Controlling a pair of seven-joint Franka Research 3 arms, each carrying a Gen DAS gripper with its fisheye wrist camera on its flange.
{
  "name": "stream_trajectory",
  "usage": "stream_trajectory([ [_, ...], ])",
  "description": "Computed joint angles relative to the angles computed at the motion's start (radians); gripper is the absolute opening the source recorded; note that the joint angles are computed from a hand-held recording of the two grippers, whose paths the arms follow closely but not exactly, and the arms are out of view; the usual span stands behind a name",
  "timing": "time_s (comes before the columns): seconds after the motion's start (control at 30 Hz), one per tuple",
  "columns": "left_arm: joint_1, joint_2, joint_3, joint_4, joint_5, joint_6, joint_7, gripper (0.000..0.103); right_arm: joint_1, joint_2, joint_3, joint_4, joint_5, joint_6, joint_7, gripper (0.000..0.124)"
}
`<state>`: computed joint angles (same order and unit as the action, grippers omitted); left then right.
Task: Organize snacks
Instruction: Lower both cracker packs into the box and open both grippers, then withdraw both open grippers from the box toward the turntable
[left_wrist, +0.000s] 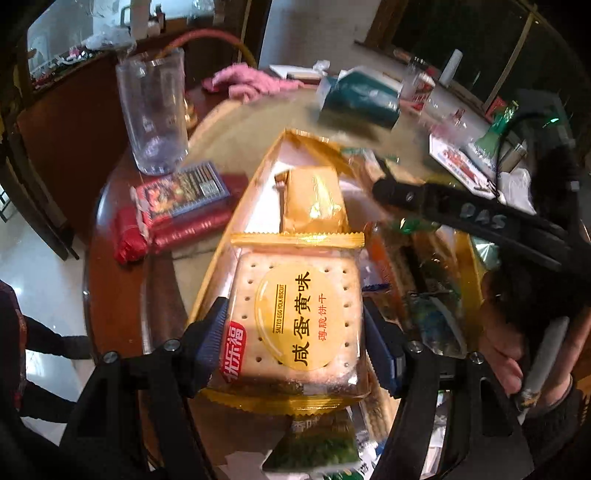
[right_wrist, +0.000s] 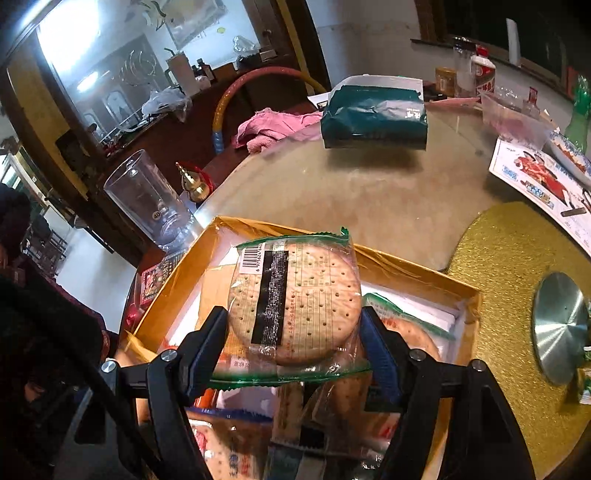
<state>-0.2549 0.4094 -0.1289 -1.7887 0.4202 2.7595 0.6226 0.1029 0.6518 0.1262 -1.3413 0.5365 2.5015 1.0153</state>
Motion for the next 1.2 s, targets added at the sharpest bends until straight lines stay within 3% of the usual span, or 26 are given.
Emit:
stream_trajectory([
  [0.13,0.075,0.018,-0.088,0.001,-0.149,0.009,0.119,0.09,-0.017,-0.026,0.015,-0.026,0.023,0.0,-0.028,0.076],
  [0.2,0.054,0.028,-0.078,0.027,-0.145,-0.034,0.147,0.091,-0.085,-0.072,0.076,-0.086,0.144,0.02,-0.131,0.082],
  [0.23,0.034,0.041,-0.068,0.062,-0.129,-0.1,0.164,0.091,-0.1,-0.09,0.086,-0.107,0.189,0.031,-0.17,0.082],
  [0.27,0.017,0.037,-0.055,0.066,-0.114,-0.115,0.157,0.091,-0.115,-0.124,0.092,-0.147,0.232,0.045,-0.211,0.082],
  [0.33,-0.038,-0.004,0.006,0.028,-0.031,-0.085,0.053,0.09,-0.143,-0.192,0.096,-0.225,0.322,0.059,-0.292,0.082],
  [0.4,-0.123,-0.091,0.102,-0.068,0.162,0.018,-0.192,0.09,-0.178,-0.282,0.098,-0.33,0.429,0.071,-0.4,0.082],
  [0.43,-0.135,-0.118,0.109,-0.096,0.212,0.04,-0.252,0.09,-0.197,-0.325,0.097,-0.381,0.49,0.072,-0.463,0.082],
  [0.57,-0.196,-0.19,0.097,-0.138,0.415,-0.012,-0.437,0.091,-0.232,-0.45,0.043,-0.549,0.632,0.036,-0.604,0.082],
  [0.63,-0.212,-0.187,0.061,-0.123,0.454,-0.059,-0.475,0.091,-0.239,-0.486,-0.001,-0.609,0.643,-0.006,-0.616,0.082],
  [0.73,-0.22,-0.16,0.004,-0.095,0.498,-0.049,-0.522,0.091,-0.248,-0.524,-0.077,-0.685,0.613,-0.083,-0.601,0.082],
  [0.87,-0.234,-0.082,-0.06,-0.022,0.467,-0.015,-0.476,0.091,-0.255,-0.556,-0.174,-0.755,0.602,-0.126,-0.597,0.082],
  [0.97,-0.258,0.011,-0.102,0.088,0.358,-0.06,-0.321,0.091,-0.267,-0.552,-0.224,-0.769,0.55,-0.136,-0.542,0.082],
  [1.2,-0.331,0.117,-0.082,0.225,0.235,-0.112,-0.179,0.091,-0.326,-0.547,-0.27,-0.774,0.556,-0.15,-0.544,0.082],
])
